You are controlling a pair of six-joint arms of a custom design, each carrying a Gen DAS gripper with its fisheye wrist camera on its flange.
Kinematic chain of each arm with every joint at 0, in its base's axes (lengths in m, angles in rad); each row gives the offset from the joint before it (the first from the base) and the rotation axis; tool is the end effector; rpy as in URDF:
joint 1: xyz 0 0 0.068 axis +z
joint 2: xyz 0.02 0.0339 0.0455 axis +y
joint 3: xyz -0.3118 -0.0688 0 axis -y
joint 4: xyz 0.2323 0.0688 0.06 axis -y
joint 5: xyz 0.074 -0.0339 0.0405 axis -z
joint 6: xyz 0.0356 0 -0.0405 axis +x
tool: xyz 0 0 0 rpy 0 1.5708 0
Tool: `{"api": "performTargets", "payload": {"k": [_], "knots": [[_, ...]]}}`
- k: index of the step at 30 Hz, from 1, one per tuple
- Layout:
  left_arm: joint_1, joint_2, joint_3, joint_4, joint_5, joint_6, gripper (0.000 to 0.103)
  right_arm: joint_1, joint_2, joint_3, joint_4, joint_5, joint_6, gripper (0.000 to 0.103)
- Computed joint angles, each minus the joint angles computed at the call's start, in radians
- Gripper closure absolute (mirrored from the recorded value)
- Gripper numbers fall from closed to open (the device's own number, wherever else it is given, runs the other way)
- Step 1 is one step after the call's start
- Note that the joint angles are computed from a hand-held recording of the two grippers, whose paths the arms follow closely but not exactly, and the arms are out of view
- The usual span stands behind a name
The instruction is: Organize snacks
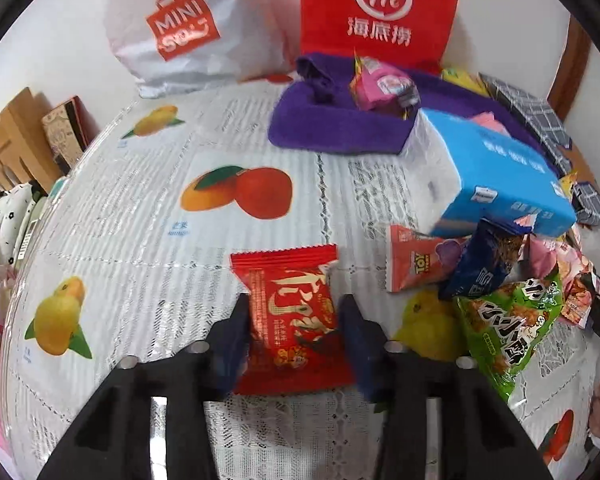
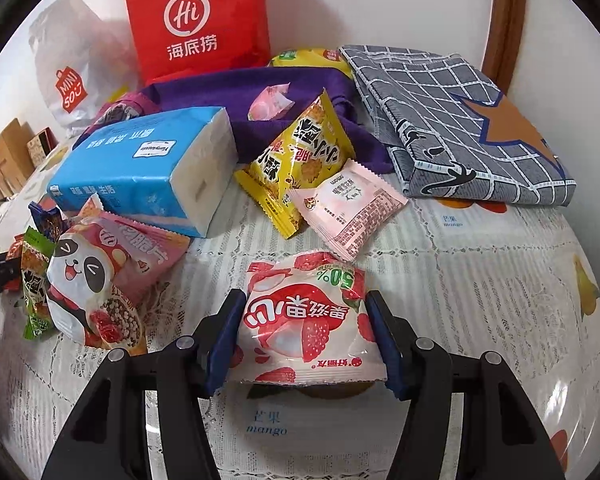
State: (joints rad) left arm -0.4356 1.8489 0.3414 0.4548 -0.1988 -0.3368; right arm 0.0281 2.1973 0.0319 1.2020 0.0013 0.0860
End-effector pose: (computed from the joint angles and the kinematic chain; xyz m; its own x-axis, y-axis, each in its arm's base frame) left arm 0.2152 -0.0924 0.0907 -0.8508 0.0386 -0.5241 0.0464 0.9989 -0.0017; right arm 0.1849 0.0051 0.0500 -0.8201 0.0629 -0.5687 0.0432 0.9979 0.0480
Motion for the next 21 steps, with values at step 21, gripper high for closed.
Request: {"api": "performTargets", "payload": {"k": [21], "knots": [[-0.023, 0.034, -0.090, 0.186, -0.041, 0.001, 0.061, -0.008, 0.019, -0.002, 0.021, -0.008, -0.013, 0.042]]}}
